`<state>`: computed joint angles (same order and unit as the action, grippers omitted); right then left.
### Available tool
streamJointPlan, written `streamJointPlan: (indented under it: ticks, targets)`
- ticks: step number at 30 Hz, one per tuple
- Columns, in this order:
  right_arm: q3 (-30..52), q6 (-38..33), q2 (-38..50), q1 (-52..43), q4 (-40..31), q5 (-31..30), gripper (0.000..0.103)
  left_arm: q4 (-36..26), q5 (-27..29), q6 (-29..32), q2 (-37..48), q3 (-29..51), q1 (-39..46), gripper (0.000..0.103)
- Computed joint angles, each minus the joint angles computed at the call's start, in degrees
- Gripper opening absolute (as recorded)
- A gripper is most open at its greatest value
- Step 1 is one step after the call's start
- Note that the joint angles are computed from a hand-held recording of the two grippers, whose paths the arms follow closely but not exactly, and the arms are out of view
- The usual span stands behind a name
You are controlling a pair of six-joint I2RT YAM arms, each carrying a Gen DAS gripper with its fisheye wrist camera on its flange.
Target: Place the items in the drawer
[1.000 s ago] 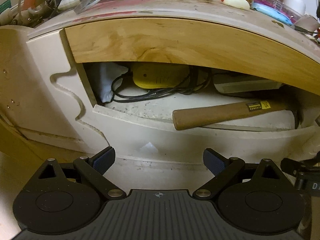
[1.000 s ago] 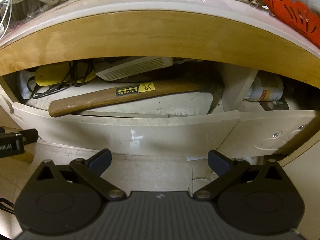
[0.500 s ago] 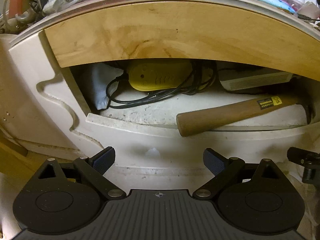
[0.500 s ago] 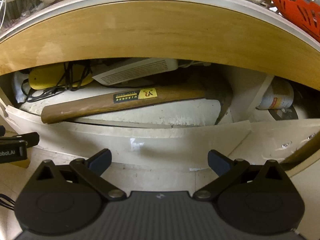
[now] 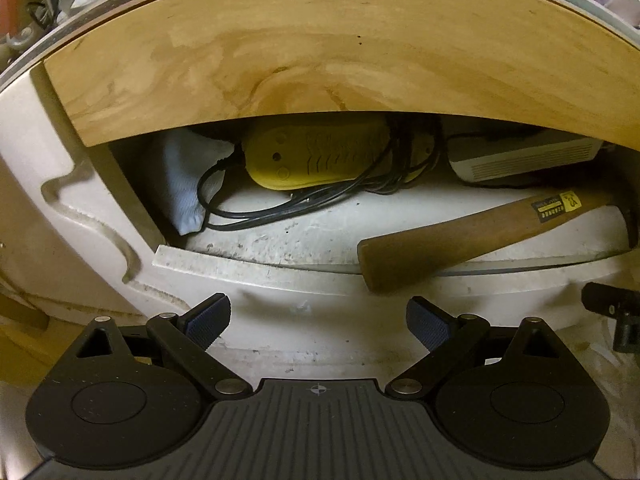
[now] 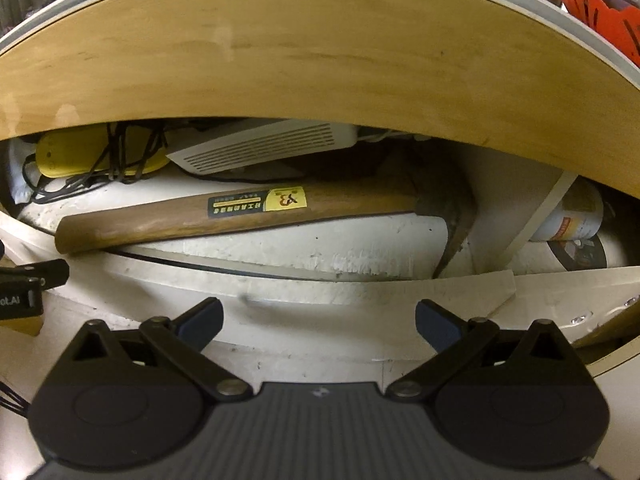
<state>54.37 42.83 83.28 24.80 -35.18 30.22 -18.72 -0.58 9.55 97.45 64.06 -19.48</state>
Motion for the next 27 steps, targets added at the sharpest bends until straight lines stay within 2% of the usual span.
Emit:
streamJointPlan:
  ticks: [6, 10, 15, 19, 23, 27]
  targets:
    - [0.09, -1.99, -0.07, -0.11, 0.26, -0.45, 0.103, -1.46, -0.14, 2.66, 0.43, 0.84, 0.29, 0.096]
    - [0.82, -7.98, 0.85, -0.02, -0.35, -0.28, 0.103, -3.27, -1.88, 8.27, 1.13, 2.53, -0.28, 0.096]
    - [1.92, -18.44, 1.49, -0.47, -1.44, -1.77, 0.103, -4.16, -1.15, 18.42, 1.98, 3.72, 0.19, 0.095]
    - [2.95, -26.10, 2.52, -0.23, -2.97, -2.00, 0.103, -4.24, -1.01, 26.69, 2.52, 4.29, 0.47, 0.087]
    - [3.29, -32.40, 2.99, -0.46, -3.81, -2.19, 0.103, -2.13, -3.62, 36.33, 2.01, 3.00, -0.60, 0.084]
    - [3.16, -41.25, 3.31, -0.95, -4.69, -1.92, 0.103, 0.13, -2.98, 45.13, 1.48, 1.77, -0.81, 0.084]
